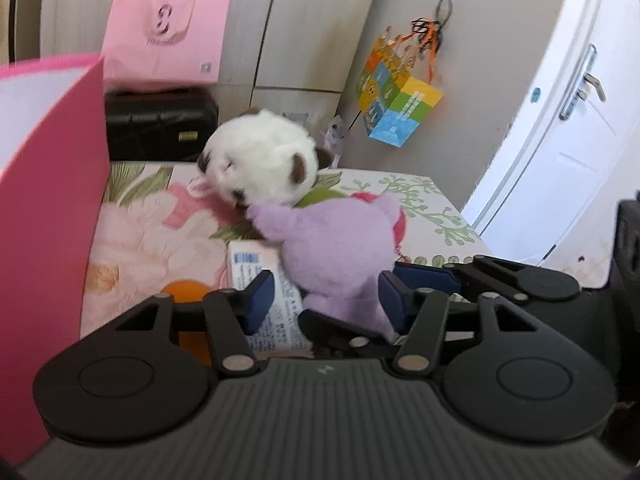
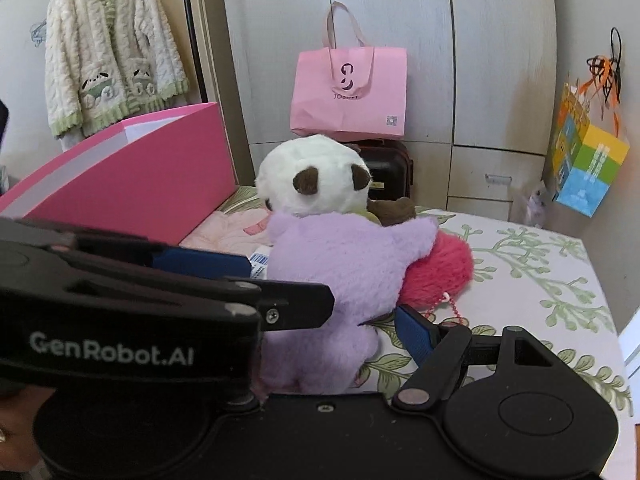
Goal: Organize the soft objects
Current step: 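Grasp the lilac plush toy with the left tool and lift it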
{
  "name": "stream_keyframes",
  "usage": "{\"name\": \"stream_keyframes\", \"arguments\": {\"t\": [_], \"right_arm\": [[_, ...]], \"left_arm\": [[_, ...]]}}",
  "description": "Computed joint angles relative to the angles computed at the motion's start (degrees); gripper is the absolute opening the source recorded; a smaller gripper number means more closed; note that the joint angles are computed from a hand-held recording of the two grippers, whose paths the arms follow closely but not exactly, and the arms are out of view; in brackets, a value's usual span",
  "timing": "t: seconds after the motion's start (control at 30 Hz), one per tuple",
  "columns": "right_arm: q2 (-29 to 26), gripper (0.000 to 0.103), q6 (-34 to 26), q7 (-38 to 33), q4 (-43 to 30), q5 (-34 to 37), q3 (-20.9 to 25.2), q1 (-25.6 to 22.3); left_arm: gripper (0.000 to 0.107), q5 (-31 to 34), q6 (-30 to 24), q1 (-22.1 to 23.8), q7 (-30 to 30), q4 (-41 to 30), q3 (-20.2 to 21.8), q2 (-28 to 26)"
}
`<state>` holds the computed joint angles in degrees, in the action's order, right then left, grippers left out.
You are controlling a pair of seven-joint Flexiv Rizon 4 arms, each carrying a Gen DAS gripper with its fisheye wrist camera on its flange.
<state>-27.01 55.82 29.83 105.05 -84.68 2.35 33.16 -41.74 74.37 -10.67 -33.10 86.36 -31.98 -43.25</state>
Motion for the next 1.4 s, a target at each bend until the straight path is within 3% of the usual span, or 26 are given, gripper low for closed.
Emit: {"name": "stream_keyframes", "arguments": {"t": [0.17,0.83,1.17,1.4], "right_arm": [[-0.1,0.061,1.0,2.4,0.2,-2.2,-0.2,-0.3],[0.7,0.054,-1.5,12.1,1.8,-5.6,1.5,0.1],[1.3,0.054,-7.0,5.9,1.5,1.0,3.0,3.6],[1.8,0.054,-11.7,2.8,0.9,5.4,3.5,7.0]], "left_arm": [[0.045,-0.5,-0.5,1.0,2.2,0.2,-1.9,-0.7],[0.042,-1.7,3.9,4.3,6.4,6.9,-6.7,2.2],[0.042,-4.0,6.4,6.7,7.6,12.9,-9.0,6.3],[0.042,-6.9,8.9,11.7,10.6,18.3,-15.0,8.8]]}}
